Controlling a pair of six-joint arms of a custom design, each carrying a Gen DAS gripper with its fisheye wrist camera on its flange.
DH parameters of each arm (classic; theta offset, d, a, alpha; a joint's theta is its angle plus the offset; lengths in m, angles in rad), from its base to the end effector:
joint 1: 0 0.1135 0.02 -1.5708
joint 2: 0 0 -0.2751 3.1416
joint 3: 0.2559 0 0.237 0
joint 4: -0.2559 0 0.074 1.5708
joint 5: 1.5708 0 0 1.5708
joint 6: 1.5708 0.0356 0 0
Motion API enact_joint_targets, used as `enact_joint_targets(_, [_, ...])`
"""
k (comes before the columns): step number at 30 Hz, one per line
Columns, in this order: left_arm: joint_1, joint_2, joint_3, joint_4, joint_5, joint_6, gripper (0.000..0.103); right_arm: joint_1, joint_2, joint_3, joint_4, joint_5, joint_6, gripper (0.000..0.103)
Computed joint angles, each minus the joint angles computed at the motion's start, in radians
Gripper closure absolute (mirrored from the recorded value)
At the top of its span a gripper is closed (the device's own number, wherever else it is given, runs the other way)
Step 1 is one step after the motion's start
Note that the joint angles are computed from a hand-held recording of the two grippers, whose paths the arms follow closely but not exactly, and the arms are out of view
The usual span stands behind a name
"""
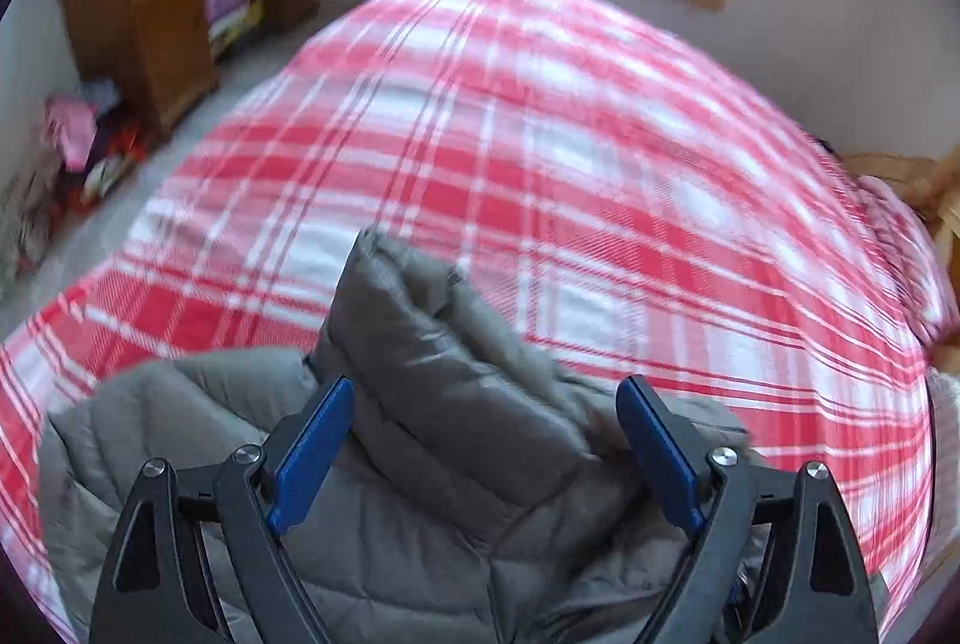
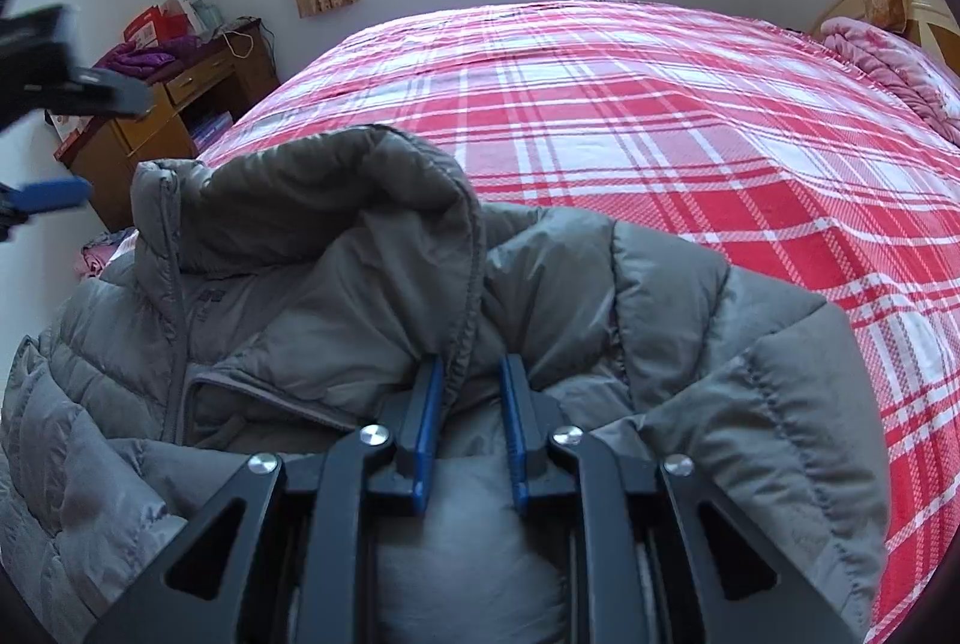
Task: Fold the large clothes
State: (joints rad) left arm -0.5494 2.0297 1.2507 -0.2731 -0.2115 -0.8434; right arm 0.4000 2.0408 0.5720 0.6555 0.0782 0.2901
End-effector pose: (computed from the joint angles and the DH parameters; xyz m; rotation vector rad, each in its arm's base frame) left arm 0.3460 -0.2031 0.1472 -0.4536 2.5633 -0.2310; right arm 0.2800 0.1154 0.0572 -0.0942 2.3918 0.2340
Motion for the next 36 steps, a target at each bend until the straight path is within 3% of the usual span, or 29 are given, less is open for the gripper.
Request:
enact_joint_targets(1, [0.002, 0.013, -0.016, 0.006, 0.0, -0.042, 0.022, -0.003, 0.0, -0.002, 0.004, -0.006, 0.001, 0.082])
enact_joint_targets(2, [0.002, 0.005, -0.059, 0.05, 0.005, -0.067, 0.046, -0.006, 0.001, -0.004, 0.009, -0.014, 0.003, 0.082])
enact_joint_targets(5, [-0.018, -0.029, -0.141, 0.09, 0.007, -0.088, 0.089, -0.02, 0.005, -0.007, 0.022, -0.04, 0.007, 0.082])
enact_joint_targets(8, [-0.067, -0.148, -0.321, 0.187, -0.05, -0.111, 0.092, -0.024, 0.007, -0.008, 0.027, -0.05, 0.01, 0.082])
enact_joint_targets(12, [-0.122, -0.232, -0.49, 0.226, -0.119, -0.167, 0.096, -0.021, 0.008, -0.008, 0.026, -0.044, 0.008, 0.082])
enact_joint_targets(14, [-0.154, -0.273, -0.609, 0.308, -0.149, -0.219, 0.099, -0.021, 0.008, -0.008, 0.026, -0.045, 0.009, 0.082])
enact_joint_targets(17, [-0.222, -0.255, -0.724, 0.416, -0.255, -0.299, 0.1, -0.02, 0.008, -0.007, 0.024, -0.044, 0.01, 0.082])
enact_joint_targets(20, [-0.257, -0.172, -0.791, 0.6, -0.345, -0.305, 0.1, -0.019, 0.007, -0.006, 0.022, -0.042, 0.008, 0.082])
enact_joint_targets(23, [-0.261, -0.166, -0.771, 0.569, -0.357, -0.315, 0.1, -0.016, 0.006, -0.003, 0.013, -0.034, 0.005, 0.082])
enact_joint_targets(25, [-0.26, -0.207, -0.746, 0.494, -0.344, -0.301, 0.1, -0.011, 0.01, 0.005, 0.004, -0.021, 0.001, 0.082])
enact_joint_targets(28, [-0.257, -0.423, -0.798, 0.533, -0.293, -0.203, 0.1, 0.012, 0.009, 0.017, -0.018, 0.019, -0.002, 0.082])
enact_joint_targets(29, [-0.264, -0.474, -0.768, 0.496, -0.308, -0.159, 0.1, 0.02, 0.009, 0.02, -0.024, 0.032, -0.002, 0.082])
enact_joint_targets(31, [-0.245, -0.506, -0.695, 0.448, -0.319, -0.057, 0.095, 0.022, 0.011, 0.021, -0.024, 0.037, -0.002, 0.082])
enact_joint_targets(32, [-0.219, -0.493, -0.65, 0.44, -0.306, -0.002, 0.083, 0.02, 0.011, 0.02, -0.021, 0.034, -0.002, 0.082])
enact_joint_targets(33, [-0.184, -0.468, -0.605, 0.426, -0.272, 0.029, 0.069, 0.023, 0.012, 0.019, -0.019, 0.034, 0.002, 0.082])
enact_joint_targets(34, [-0.143, -0.424, -0.547, 0.382, -0.22, 0.028, 0.028, 0.022, 0.012, 0.018, -0.016, 0.032, 0.003, 0.082])
enact_joint_targets(35, [-0.096, -0.378, -0.501, 0.358, -0.157, 0.025, 0.012, 0.021, 0.013, 0.018, -0.014, 0.03, 0.004, 0.082])
enact_joint_targets(36, [-0.057, -0.338, -0.479, 0.374, -0.098, 0.014, 0.012, 0.021, 0.013, 0.019, -0.015, 0.029, 0.006, 0.082])
